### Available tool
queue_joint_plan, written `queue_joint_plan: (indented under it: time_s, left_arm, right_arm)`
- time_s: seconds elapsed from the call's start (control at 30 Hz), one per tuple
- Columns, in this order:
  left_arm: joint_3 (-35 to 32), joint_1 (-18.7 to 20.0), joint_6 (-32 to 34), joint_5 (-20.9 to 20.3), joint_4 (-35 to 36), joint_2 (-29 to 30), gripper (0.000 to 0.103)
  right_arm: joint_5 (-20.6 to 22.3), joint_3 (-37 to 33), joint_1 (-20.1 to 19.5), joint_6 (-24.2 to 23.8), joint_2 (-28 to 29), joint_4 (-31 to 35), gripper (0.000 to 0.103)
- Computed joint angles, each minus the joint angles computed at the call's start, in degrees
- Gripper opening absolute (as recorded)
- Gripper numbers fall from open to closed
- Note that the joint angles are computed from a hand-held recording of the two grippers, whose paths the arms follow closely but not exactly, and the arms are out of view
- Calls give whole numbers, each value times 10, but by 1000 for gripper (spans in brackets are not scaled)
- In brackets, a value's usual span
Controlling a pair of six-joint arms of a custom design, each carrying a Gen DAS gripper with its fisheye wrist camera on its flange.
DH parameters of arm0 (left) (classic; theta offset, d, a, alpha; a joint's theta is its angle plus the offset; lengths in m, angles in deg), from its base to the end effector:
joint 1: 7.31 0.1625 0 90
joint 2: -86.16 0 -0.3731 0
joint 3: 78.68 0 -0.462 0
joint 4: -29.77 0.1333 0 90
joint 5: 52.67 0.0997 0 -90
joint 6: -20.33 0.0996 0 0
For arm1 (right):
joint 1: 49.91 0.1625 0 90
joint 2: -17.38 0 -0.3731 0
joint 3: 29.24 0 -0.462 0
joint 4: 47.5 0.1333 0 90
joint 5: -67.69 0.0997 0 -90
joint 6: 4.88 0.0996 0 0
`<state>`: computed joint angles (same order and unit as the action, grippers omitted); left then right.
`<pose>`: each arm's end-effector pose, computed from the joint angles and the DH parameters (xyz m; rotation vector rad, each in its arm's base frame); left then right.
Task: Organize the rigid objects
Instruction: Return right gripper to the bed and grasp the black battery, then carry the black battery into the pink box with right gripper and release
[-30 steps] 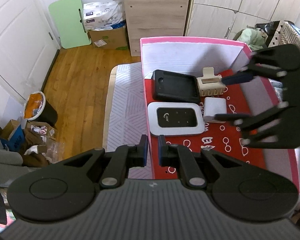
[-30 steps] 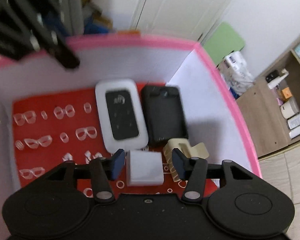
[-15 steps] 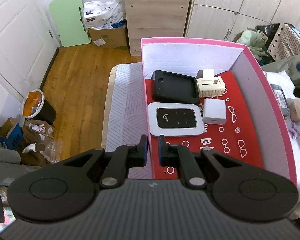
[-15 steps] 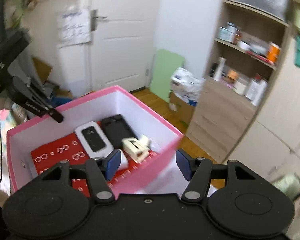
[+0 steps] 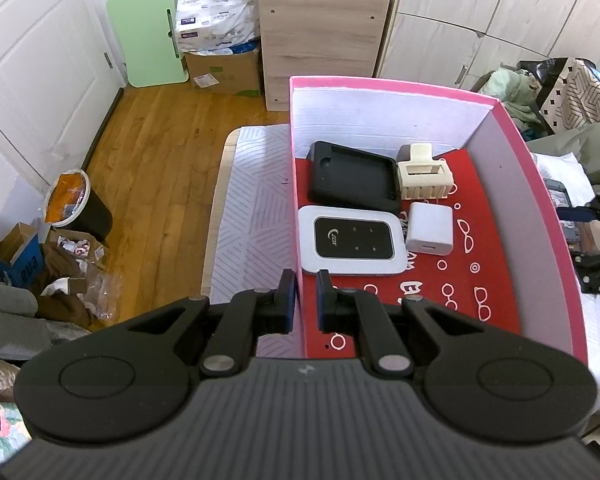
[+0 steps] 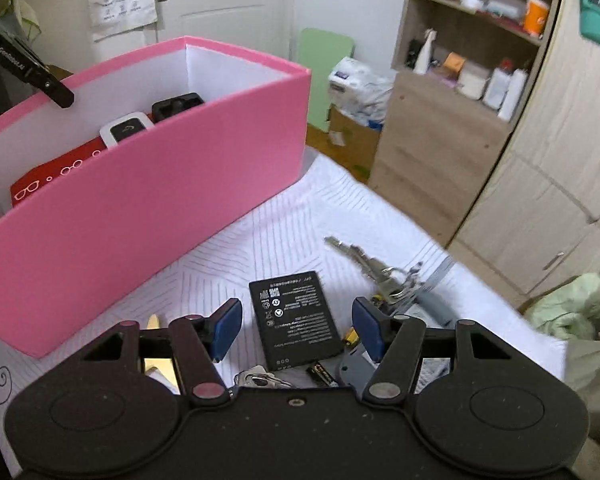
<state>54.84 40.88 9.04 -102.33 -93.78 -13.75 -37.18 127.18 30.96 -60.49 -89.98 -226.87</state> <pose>-0.1327 -0.4450 0.1983 0.6535 2.3934 -0.4062 0.0541 -0.3426 0.1607 0.8726 -2.3340 0.5977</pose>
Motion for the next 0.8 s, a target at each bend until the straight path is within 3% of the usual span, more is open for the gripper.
queue_joint_plan:
  time_s: [0.13,0.23,0.33,0.4,0.47,0.53,0.6,0.7,0.8]
  left_arm:
    - [-1,-2,-3,3,4,2,8]
    - [-1,-3,-4,3,4,2,8]
    - [0,-2,-3,3,-1,3,8]
    - [0,-1,-2,1,-2,2,8]
    - [0,-2,1,3,0,3,8]
    - [0,-2,1,3,2,2,8]
    - [1,-3,0,3,0,1,8]
    - [2,-3,-2,0,-1,1,8]
    - [2,-3,-1,3,2,1,8]
  right_arm:
    - [28,-14,-20,-30,30,-2,65]
    - [12,-26,-21,-46,43,34,66]
    - [41,-31,-37,-20,43,46,71]
    - [42,-30,-38,-9,56,20,70]
    - [32,-28,-32,6,69,-10,58]
    - [30,-31,-28,71,71,-11,57]
    - [26,-29,-24,105,84,-35,57]
    - [17,-24,-20,100,126,-111,58]
    - [-5,-24,-8,71,152,-143,61]
